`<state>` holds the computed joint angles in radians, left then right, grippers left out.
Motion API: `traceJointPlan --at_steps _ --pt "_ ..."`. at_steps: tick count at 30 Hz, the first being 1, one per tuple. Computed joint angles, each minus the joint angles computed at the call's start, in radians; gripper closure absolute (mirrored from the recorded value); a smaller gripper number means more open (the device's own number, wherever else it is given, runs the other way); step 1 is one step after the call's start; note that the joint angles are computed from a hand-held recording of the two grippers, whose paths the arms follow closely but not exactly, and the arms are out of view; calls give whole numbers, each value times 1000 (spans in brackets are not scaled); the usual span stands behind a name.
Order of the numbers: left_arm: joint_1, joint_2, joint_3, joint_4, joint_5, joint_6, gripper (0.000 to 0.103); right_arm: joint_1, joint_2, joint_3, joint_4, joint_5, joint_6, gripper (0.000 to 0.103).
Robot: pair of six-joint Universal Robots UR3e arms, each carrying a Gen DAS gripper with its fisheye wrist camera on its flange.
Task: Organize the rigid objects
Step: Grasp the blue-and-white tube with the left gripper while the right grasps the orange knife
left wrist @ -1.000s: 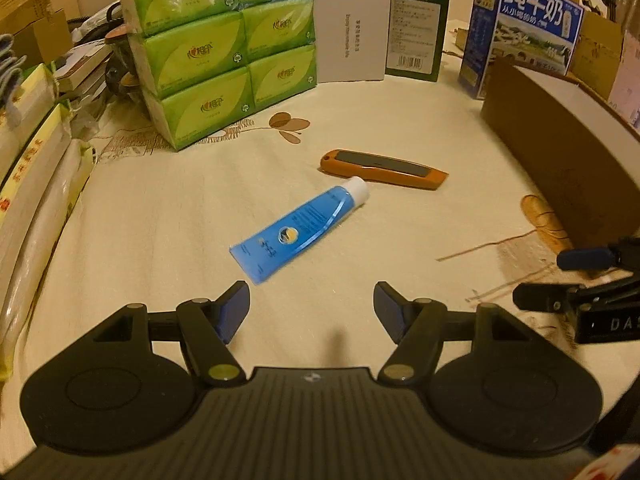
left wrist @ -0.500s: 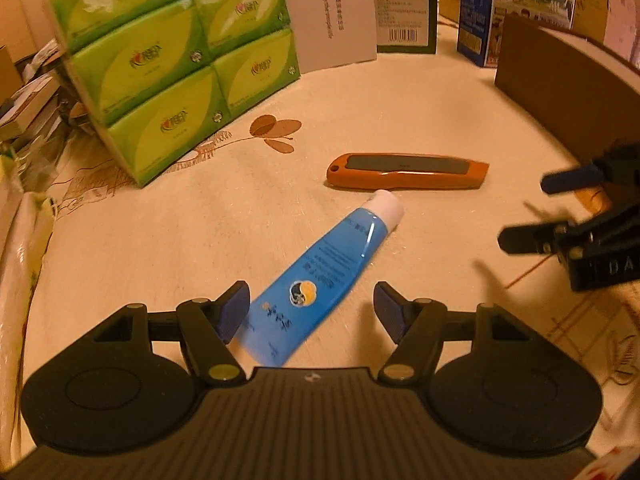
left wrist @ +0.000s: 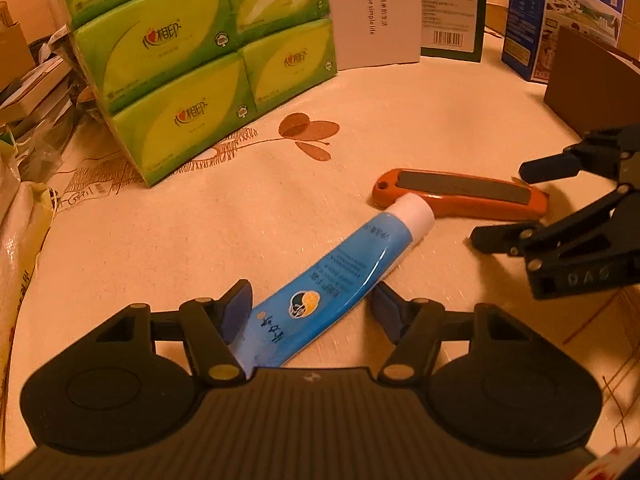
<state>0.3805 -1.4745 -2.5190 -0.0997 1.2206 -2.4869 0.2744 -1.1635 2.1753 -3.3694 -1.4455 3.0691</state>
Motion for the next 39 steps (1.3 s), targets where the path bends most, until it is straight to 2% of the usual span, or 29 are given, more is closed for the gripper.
traceJointPlan --at_steps 3,6,8,9,11,13,17,20,23,28,30,34,39 --pt "-10 -38 35 -6 -6 12 40 -22 14 -16 9 57 -11 27" --pt "10 -50 80 -90 -43 34 40 -12 13 -18 7 49 -14 42" --pt "25 -42 110 -166 -62 51 42 -14 -3 2 3 46 -13 63" --pt "30 -37 115 -186 -69 61 44 -20 -14 15 4 53 -12 65" --pt "33 -23 115 -210 -74 78 50 -26 -45 50 6 69 -3 75" --pt "27 -3 103 -215 -67 73 55 -9 -68 76 6 54 13 77" --pt "32 88 66 -291 -77 80 77 42 -119 122 20 -11 105 78" --pt "27 174 26 -335 -64 72 86 94 -174 152 58 -71 171 78" --pt "49 292 -3 -454 -73 69 98 137 -248 211 89 -110 242 78" --pt "124 535 -63 -669 -99 104 97 213 -381 321 124 -170 332 78" --pt "157 583 -62 -740 -117 110 91 219 -421 355 130 -167 357 78" --pt "156 536 -36 -732 -115 74 73 181 -436 378 120 -123 363 77" --pt "111 433 -13 -622 -83 21 69 163 -397 325 143 -112 363 70"
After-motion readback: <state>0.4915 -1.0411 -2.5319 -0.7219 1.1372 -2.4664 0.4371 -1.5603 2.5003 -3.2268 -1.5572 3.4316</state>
